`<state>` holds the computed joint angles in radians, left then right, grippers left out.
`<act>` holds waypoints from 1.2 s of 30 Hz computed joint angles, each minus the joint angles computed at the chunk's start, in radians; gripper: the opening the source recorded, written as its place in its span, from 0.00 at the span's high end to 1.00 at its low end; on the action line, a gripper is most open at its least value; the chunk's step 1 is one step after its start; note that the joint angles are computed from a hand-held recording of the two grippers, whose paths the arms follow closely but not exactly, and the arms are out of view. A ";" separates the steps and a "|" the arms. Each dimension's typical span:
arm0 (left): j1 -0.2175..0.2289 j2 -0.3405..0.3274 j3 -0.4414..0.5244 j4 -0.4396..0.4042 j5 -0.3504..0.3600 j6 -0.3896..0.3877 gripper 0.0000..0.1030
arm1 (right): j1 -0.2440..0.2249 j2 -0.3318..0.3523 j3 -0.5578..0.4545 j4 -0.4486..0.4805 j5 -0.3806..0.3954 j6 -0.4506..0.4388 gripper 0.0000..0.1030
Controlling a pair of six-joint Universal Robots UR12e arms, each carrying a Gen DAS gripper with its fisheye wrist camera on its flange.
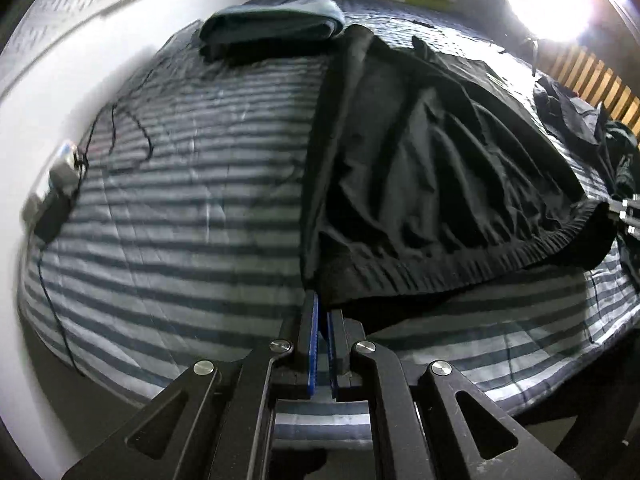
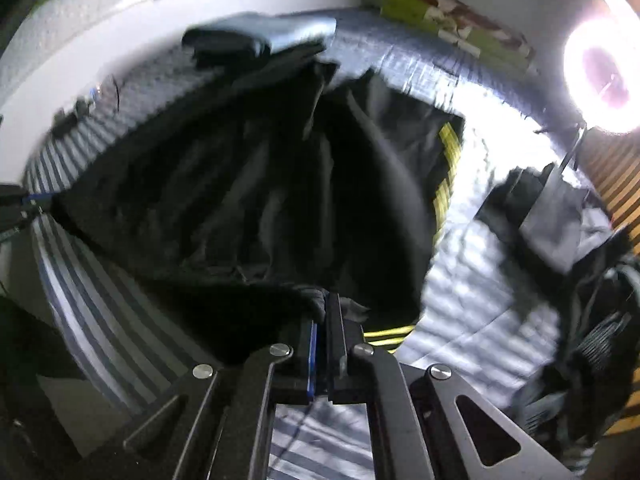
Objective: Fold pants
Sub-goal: 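Lower the pants flat onto the bed cover and open both grippers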
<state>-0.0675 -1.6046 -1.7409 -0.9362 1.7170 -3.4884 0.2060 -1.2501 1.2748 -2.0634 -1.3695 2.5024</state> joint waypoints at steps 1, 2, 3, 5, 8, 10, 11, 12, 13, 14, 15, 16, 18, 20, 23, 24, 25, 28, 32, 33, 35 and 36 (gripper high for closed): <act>0.000 0.000 -0.006 0.000 -0.002 0.003 0.93 | -0.002 -0.009 0.023 -0.026 -0.008 0.010 0.96; 0.000 -0.001 -0.007 -0.004 0.004 0.012 0.93 | -0.003 -0.014 0.035 -0.041 -0.010 0.022 0.95; -0.002 0.005 -0.018 0.006 0.012 0.025 0.93 | -0.008 -0.018 0.044 -0.051 -0.006 0.036 0.90; -0.015 0.006 -0.021 0.013 0.047 0.068 0.78 | -0.019 -0.021 0.043 -0.040 0.012 0.052 0.84; -0.039 0.006 -0.026 0.051 0.115 0.143 0.46 | -0.039 -0.033 0.057 -0.057 0.019 0.063 0.71; -0.047 -0.008 -0.009 0.053 0.135 0.187 0.45 | -0.044 -0.042 0.071 -0.068 0.015 0.077 0.67; -0.057 -0.019 0.001 0.049 0.157 0.212 0.45 | -0.049 -0.044 0.075 -0.064 0.017 0.083 0.67; -0.067 -0.029 0.008 0.047 0.179 0.239 0.45 | -0.053 -0.046 0.079 -0.062 0.020 0.094 0.67; -0.075 -0.041 0.015 0.048 0.199 0.272 0.44 | -0.056 -0.047 0.081 -0.059 0.025 0.102 0.67; -0.084 -0.055 0.023 0.047 0.222 0.309 0.45 | -0.060 -0.048 0.083 -0.049 0.036 0.109 0.66; -0.087 -0.064 0.029 0.043 0.229 0.333 0.45 | -0.063 -0.051 0.089 -0.047 0.041 0.114 0.66; -0.090 -0.072 0.035 0.039 0.230 0.349 0.45 | -0.064 -0.055 0.098 -0.053 0.041 0.118 0.66; -0.088 -0.086 0.044 0.042 0.224 0.365 0.45 | -0.068 -0.060 0.110 -0.055 0.042 0.125 0.66; -0.088 -0.099 0.056 0.053 0.221 0.385 0.67 | -0.072 -0.062 0.116 -0.053 0.050 0.145 0.66; -0.065 -0.104 0.077 0.049 0.174 0.319 1.00 | -0.071 -0.061 0.121 -0.057 0.040 0.188 0.64; -0.051 -0.097 0.074 0.066 0.153 0.286 1.00 | -0.069 -0.062 0.125 -0.064 0.032 0.194 0.64; -0.046 -0.089 0.069 0.078 0.156 0.265 1.00 | -0.066 -0.065 0.132 -0.079 0.022 0.195 0.63; 0.001 -0.055 0.047 0.105 0.115 0.191 1.00 | -0.053 -0.079 0.162 -0.143 -0.022 0.179 0.59; 0.033 -0.011 0.014 0.089 0.028 0.252 0.98 | -0.052 -0.083 0.164 -0.143 -0.015 0.172 0.59; 0.028 -0.008 0.013 0.072 0.021 0.281 0.96 | -0.052 -0.081 0.159 -0.137 -0.010 0.176 0.59; 0.002 -0.012 0.012 0.048 0.042 0.349 0.55 | -0.051 -0.073 0.147 -0.129 -0.006 0.182 0.59; -0.014 -0.018 0.013 0.042 0.056 0.388 0.39 | -0.050 -0.070 0.141 -0.126 -0.007 0.184 0.59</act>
